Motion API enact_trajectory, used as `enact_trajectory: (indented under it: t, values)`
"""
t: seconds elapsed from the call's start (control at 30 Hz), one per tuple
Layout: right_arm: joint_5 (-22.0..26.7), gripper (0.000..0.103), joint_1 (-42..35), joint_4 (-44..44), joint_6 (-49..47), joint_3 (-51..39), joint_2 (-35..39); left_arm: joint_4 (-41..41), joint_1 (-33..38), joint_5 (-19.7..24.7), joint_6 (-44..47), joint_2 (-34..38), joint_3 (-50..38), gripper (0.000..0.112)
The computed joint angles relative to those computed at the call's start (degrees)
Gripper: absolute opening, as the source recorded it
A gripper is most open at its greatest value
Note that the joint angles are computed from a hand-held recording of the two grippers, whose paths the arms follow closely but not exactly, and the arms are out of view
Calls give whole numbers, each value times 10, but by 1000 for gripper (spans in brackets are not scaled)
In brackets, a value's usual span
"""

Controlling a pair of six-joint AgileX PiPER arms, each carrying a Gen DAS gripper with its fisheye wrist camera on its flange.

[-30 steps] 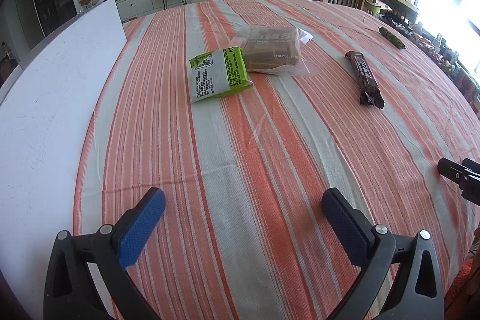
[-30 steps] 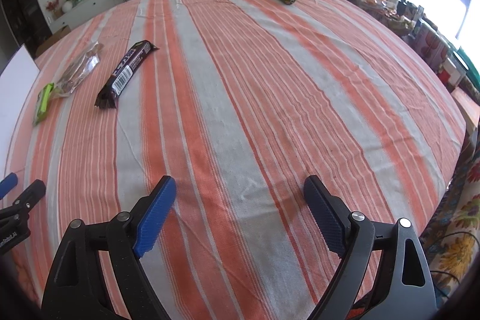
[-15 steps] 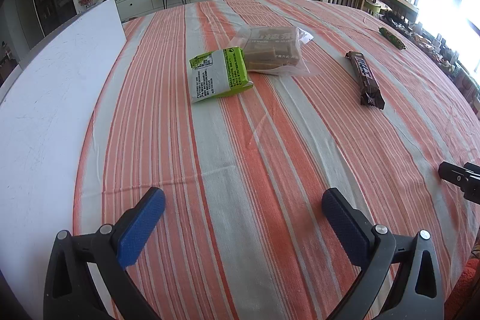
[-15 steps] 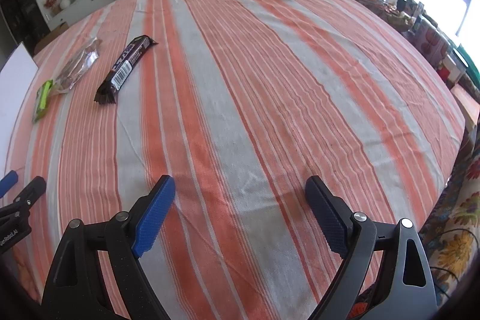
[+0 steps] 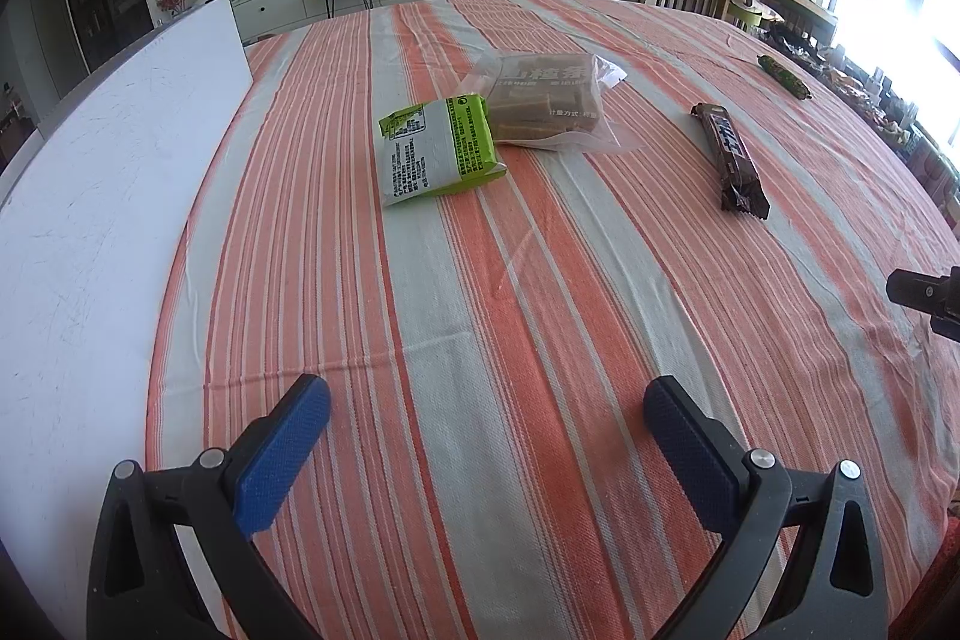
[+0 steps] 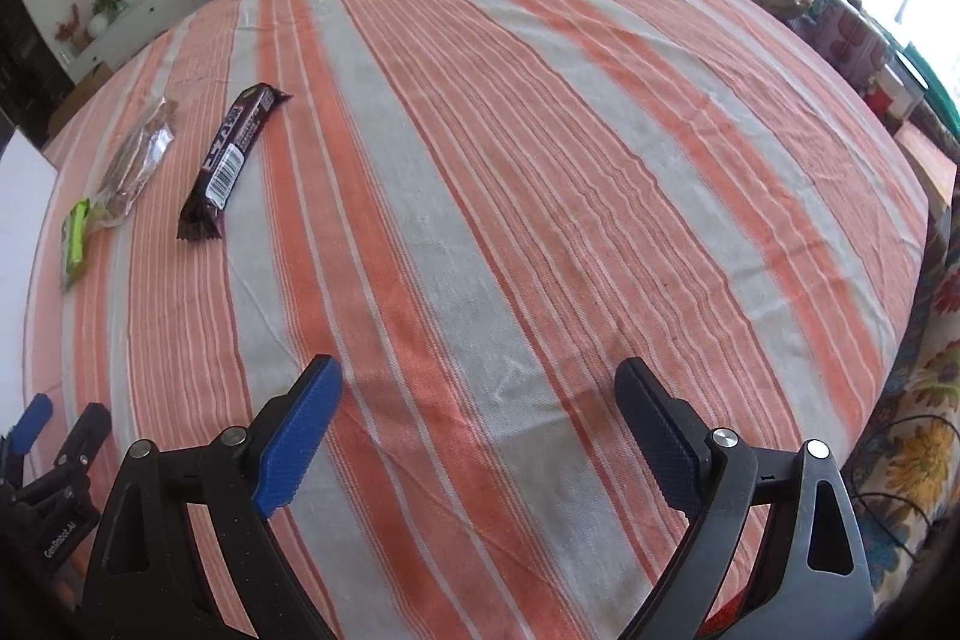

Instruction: Organize snacks

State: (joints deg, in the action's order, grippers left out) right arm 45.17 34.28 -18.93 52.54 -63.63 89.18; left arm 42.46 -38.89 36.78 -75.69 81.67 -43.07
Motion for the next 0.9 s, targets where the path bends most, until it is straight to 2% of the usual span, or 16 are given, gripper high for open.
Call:
enact_trajectory:
  t: [0.1, 0.17, 0.27, 0.37, 0.43, 0.9]
  values:
    - [-34, 94, -53, -17, 16, -9, 9, -1, 1, -1, 2, 1, -1, 103]
    - [-39, 94, -97, -1, 2, -39, 45, -1, 1, -1, 1, 0, -1, 103]
    - [-54, 96, -114, -43, 21, -81, 97, 0, 0, 0, 1, 0, -1, 103]
    - [-20, 96, -97, -139, 59, -131, 154, -1, 2, 0, 3, 0, -1, 103]
    - [-48, 97, -100, -154, 65, -120, 153, -2, 2, 0, 5, 0, -2, 103]
    - [-51, 97, -93, -163, 81, -105, 146, -4, 4, 1, 7, 0, -3, 103]
